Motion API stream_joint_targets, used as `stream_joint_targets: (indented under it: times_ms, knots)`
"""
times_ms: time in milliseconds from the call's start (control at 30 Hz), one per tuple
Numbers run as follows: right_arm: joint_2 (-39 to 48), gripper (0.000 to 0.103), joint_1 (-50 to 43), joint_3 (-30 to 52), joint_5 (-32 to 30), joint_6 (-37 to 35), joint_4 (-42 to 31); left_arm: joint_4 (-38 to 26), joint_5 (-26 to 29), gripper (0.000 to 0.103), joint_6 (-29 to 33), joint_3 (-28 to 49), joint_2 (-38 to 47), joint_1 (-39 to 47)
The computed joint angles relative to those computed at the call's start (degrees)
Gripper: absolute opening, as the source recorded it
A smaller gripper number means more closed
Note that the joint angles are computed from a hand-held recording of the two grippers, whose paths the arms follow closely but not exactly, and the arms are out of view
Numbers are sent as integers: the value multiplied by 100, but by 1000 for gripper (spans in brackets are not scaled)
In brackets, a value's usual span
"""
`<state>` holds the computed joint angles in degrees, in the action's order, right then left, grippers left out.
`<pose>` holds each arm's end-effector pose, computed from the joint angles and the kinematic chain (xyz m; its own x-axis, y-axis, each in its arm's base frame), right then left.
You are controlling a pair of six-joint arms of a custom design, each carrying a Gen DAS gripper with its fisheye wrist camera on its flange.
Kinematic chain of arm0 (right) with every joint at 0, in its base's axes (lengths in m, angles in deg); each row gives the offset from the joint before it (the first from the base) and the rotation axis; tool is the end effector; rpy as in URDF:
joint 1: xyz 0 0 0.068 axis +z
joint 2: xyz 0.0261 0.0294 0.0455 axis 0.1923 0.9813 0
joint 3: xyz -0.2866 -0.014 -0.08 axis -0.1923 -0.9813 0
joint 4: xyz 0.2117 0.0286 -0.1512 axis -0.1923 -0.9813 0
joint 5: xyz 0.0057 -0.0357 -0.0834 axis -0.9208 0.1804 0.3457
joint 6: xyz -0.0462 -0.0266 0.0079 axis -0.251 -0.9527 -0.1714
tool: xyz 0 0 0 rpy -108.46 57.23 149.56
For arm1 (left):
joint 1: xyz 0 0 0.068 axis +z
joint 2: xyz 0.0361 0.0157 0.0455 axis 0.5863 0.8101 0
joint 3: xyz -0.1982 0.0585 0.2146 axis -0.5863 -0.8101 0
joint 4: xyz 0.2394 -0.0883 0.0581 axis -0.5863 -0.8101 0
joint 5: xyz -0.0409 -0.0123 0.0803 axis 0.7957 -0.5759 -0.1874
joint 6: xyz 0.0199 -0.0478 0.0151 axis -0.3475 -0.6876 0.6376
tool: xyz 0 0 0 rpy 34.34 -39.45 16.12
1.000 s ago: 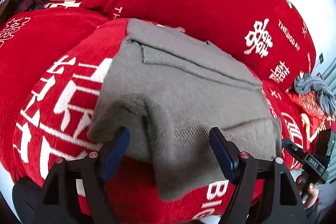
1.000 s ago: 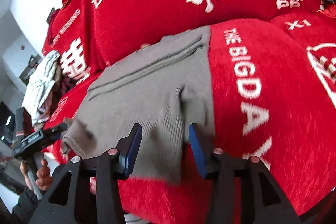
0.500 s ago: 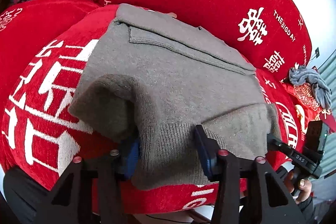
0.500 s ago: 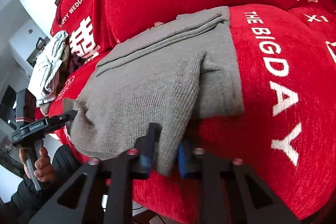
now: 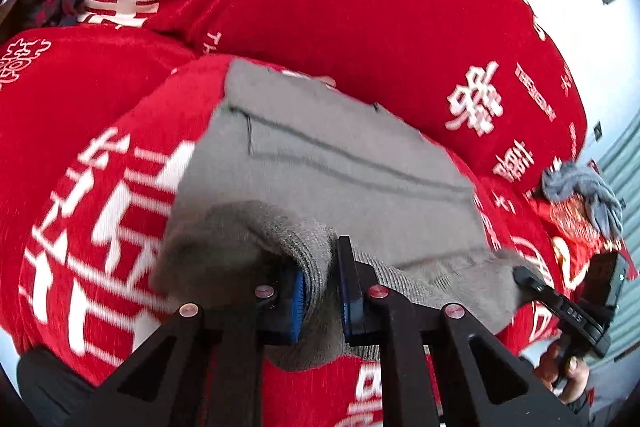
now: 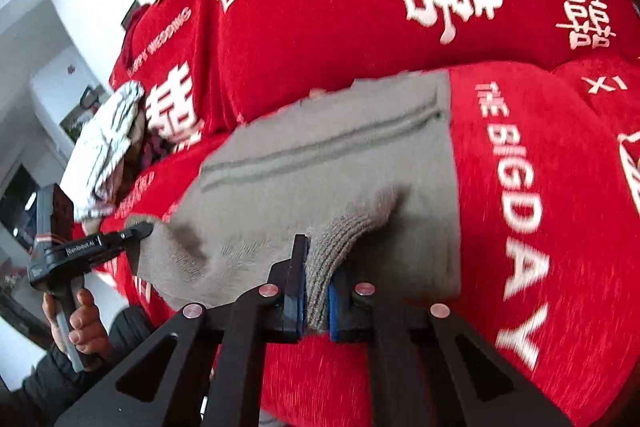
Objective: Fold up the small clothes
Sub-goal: 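Lift the hem with both grippers and fold it over toward the collar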
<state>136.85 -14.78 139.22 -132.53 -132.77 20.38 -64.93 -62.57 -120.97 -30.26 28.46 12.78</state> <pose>0.3552 -0.1408 0.1244 -0.7187 -0.1895 -0.6691 -0.5872 0.6808 0.4379 0.1924 -0.0734 0.1391 -0.5855 -0.5770 -0.5695 -0.3563 0.8141 -0.4585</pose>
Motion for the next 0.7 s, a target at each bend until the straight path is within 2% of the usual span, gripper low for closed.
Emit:
stream_joint_targets:
  times_ms: [100, 267, 533, 700]
  knots:
    - [87, 8, 184, 293, -77, 622, 182, -27, 192, 16, 269, 384, 349, 420]
    - [98, 8, 603, 425, 156, 1701, 961, -199, 274, 16, 623, 1045, 999, 820]
    - [315, 8, 924, 866, 419, 2948, 1562, -36, 756, 16, 703, 1369, 1336, 1370]
    - [442, 8, 1094, 1129, 490, 3165, 1543, 87, 1646, 16, 746, 1516, 1682, 1869]
